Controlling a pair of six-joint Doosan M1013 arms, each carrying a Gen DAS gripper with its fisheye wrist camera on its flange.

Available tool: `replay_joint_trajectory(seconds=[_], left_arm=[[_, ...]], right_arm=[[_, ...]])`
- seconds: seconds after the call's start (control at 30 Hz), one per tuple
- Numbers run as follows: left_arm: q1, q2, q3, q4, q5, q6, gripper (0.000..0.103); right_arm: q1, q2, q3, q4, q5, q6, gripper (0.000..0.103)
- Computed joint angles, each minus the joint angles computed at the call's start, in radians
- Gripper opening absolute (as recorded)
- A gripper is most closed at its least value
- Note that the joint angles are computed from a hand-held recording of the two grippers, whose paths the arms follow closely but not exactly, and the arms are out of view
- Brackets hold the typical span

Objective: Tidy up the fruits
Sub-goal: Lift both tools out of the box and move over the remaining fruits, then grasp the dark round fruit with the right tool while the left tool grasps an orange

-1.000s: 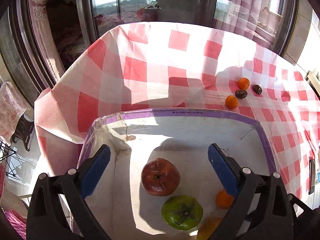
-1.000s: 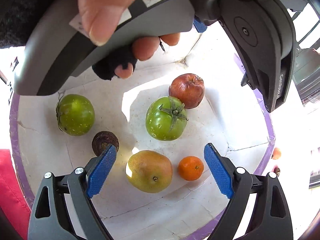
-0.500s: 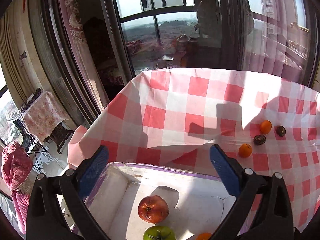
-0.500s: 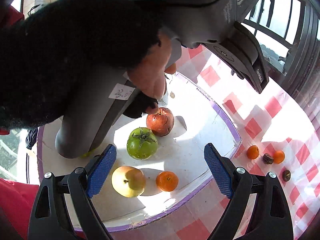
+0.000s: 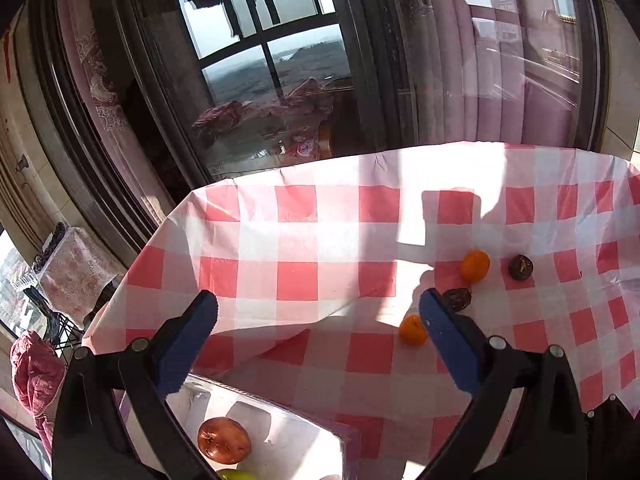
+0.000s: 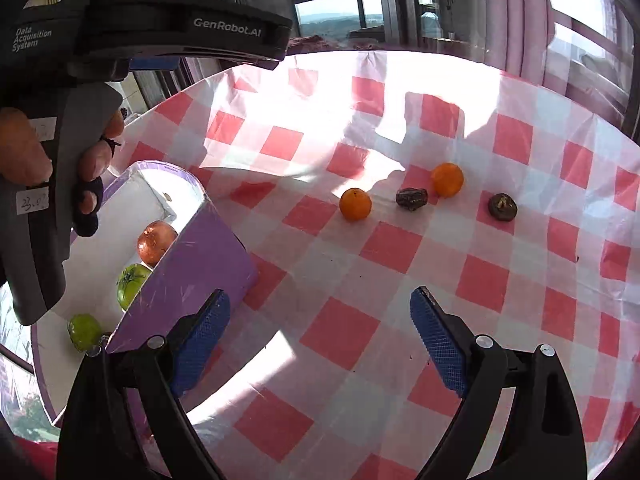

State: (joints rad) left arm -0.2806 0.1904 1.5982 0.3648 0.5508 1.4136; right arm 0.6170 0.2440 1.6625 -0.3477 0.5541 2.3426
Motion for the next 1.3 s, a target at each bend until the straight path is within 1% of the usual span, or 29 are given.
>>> replay_joint_trajectory(seconds=[0.13,0.23,0.3,0.37,0.43,0.6,0.7,0.8,0.9,0.97,1.1,1.17,1.2,1.27,1.3], left_arm=[[-0.036,0.014,0.000,-0.108,0.050,0.086,0.101],[-0.064,0.041,-0.006,-0.184,0.112,0.159,0.101],[-0.084,0.069,-0.009,-0.187,0.153,0.175,0.101],[-0.097,0.105,-0.020,-0.184,0.200,0.172,0.101],[-0.101,0.137,-0.028,-0.183,0.221,0.152,0.101],[-0.095,0.198,-0.041,-0.127,0.214,0.042,0.101],[-0.084,0.216,-0.044,-0.107,0.191,-0.008,0.101],[-0.072,0.234,-0.051,-0.106,0.180,-0.047,0.101],[-0.064,0.249,-0.058,-0.100,0.172,-0.083,0.100],[-0.056,0.254,-0.063,-0.114,0.158,-0.094,0.100],[-0.045,0.267,-0.074,-0.152,0.140,-0.106,0.099],[-0.035,0.268,-0.071,-0.195,0.122,-0.106,0.099],[-0.029,0.268,-0.068,-0.219,0.116,-0.108,0.099],[-0.028,0.263,-0.059,-0.201,0.096,-0.132,0.093],[-0.029,0.259,-0.052,-0.202,0.083,-0.122,0.083]], right_arm=[[-0.062,0.001,0.061,0.036,0.052,0.060,0.088],[-0.109,0.005,0.089,0.055,0.080,0.098,0.088],[-0.140,0.013,0.096,0.059,0.078,0.108,0.088],[-0.167,0.029,0.090,0.037,0.070,0.119,0.088],[-0.189,0.050,0.074,0.015,0.064,0.114,0.088],[-0.224,0.112,0.011,-0.063,0.052,0.105,0.088],[-0.237,0.147,-0.030,-0.104,0.053,0.112,0.089],[-0.247,0.176,-0.067,-0.118,0.050,0.092,0.089],[-0.252,0.197,-0.097,-0.121,0.052,0.057,0.084],[-0.252,0.209,-0.114,-0.130,0.061,0.037,0.083],[-0.251,0.215,-0.122,-0.160,0.067,0.052,0.083],[-0.248,0.213,-0.118,-0.182,0.068,0.077,0.080],[-0.248,0.210,-0.113,-0.193,0.066,0.094,0.075],[-0.249,0.203,-0.100,-0.214,0.061,0.133,0.069],[-0.249,0.200,-0.095,-0.222,0.059,0.146,0.066]])
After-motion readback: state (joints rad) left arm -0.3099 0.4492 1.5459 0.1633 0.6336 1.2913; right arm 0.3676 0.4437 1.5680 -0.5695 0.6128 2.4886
